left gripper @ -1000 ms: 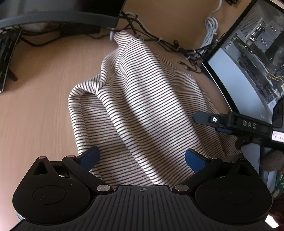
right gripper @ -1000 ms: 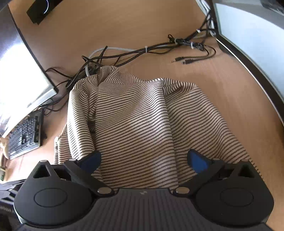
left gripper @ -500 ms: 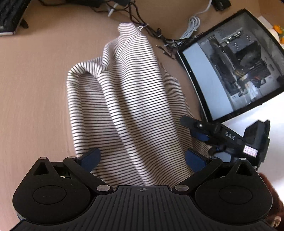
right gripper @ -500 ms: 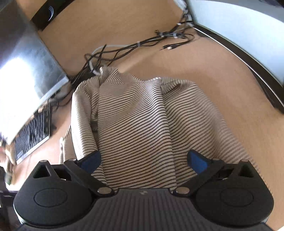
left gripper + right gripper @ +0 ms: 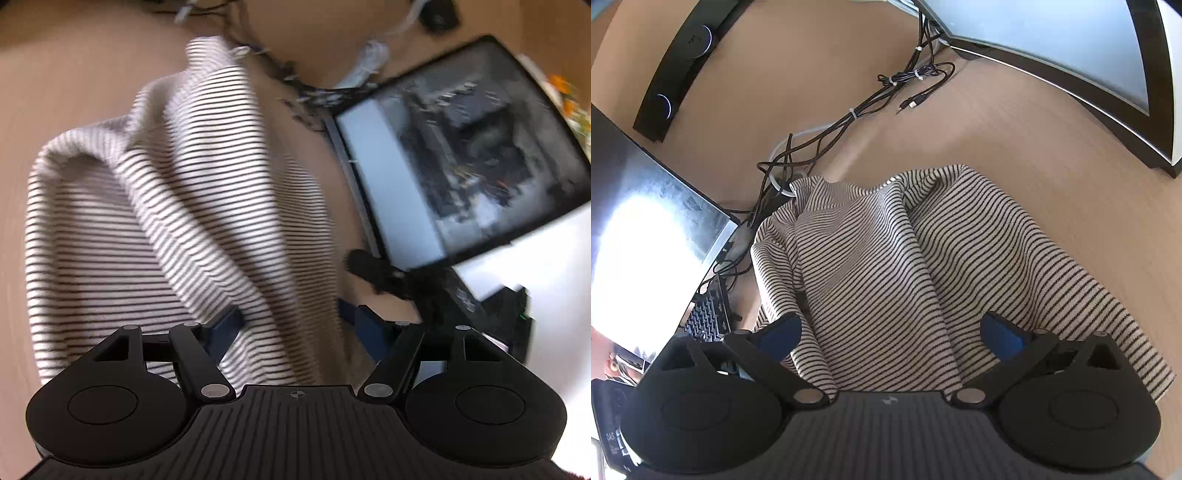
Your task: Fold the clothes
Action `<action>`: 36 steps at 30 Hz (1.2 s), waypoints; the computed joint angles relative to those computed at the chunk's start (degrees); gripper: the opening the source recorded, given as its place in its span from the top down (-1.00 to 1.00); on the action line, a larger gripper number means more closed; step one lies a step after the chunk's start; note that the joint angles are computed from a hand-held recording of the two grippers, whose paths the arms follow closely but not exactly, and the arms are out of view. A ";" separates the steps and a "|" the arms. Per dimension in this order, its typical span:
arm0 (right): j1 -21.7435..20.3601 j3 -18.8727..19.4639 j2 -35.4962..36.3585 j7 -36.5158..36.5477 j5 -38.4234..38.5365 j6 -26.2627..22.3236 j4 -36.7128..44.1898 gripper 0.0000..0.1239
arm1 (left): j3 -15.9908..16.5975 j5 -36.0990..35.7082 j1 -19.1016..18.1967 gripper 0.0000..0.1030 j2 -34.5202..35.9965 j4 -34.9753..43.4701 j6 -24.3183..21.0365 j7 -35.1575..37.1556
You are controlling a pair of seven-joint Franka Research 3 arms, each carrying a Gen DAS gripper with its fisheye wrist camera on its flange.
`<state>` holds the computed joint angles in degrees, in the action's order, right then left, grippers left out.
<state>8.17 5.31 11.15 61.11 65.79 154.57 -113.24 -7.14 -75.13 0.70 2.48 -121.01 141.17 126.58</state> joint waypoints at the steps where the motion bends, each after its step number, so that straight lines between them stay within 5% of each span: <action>1: -0.06 -0.01 0.06 0.00 0.11 -0.16 0.09 -0.66 | 0.04 3.05 -0.10 -0.54 -0.54 -0.39 0.46 -2.17; 3: -0.28 0.03 0.17 -0.51 0.80 -0.59 0.23 -0.66 | 0.26 11.27 -0.29 -0.72 -2.26 -1.48 0.42 -4.97; 7: -0.28 -0.11 0.11 -0.53 0.70 -0.97 0.21 -0.66 | 0.36 13.67 -1.36 -0.61 -3.11 -2.23 0.26 -5.09; 10: -0.38 -0.19 0.07 -0.84 0.30 -1.51 0.25 -0.66 | -1.01 21.00 -3.22 0.67 -1.50 -1.60 7.90 -10.86; 11: -0.46 -0.20 0.10 -1.14 0.33 -1.75 0.31 -0.66 | -1.20 23.26 -3.54 0.81 -1.26 -1.69 10.15 -12.86; 14: -0.72 -0.14 0.01 -2.70 1.46 -2.03 0.15 -0.66 | -0.84 12.92 -3.28 0.82 -3.39 -2.90 16.16 -6.82; 17: -0.16 -0.21 -0.18 -2.82 0.18 -1.15 -0.13 -0.66 | 0.96 -1.37 -3.28 0.82 -4.89 -1.16 27.97 0.93; 19: 0.66 -0.34 -0.38 -2.27 -3.31 -0.05 -0.42 -0.66 | 2.69 -3.10 -1.68 0.82 -4.05 1.34 32.30 0.61; 20: 1.09 -0.29 -0.38 -2.30 -4.97 0.67 -0.52 -0.66 | 3.42 -3.00 -0.66 0.82 -3.31 2.68 33.69 -0.37; 23: 1.47 0.37 -0.19 -4.02 -6.53 0.52 -0.27 -0.66 | 5.22 5.20 3.32 0.82 -0.80 4.16 28.26 -9.62; 25: 2.13 0.35 0.11 -2.58 -8.97 0.37 0.19 -0.66 | 5.24 7.38 5.46 0.68 -0.35 3.32 24.11 -11.72; 27: 3.61 -0.34 0.45 2.37 -15.37 0.88 0.58 -0.66 | 5.36 8.87 7.38 0.26 0.22 2.71 20.13 -13.22; 29: 5.34 -1.39 0.83 8.10 -24.29 1.04 1.00 -0.66 | 5.10 5.56 8.66 -0.44 -1.00 0.35 18.33 -11.04; 30: 6.30 -1.99 1.06 10.76 -29.43 0.98 1.23 -0.66 | 5.27 4.06 9.08 -0.56 -1.88 -0.85 17.53 -9.29; 33: 9.13 -3.64 1.67 17.69 -43.89 1.24 1.52 -0.66 | 6.20 1.57 9.55 -0.67 -4.01 -3.65 16.85 -6.90; 36: 11.48 -4.77 1.81 21.12 -55.68 4.33 -0.19 -0.66 | 6.58 7.91 9.29 -0.69 -6.17 -6.46 22.42 -13.16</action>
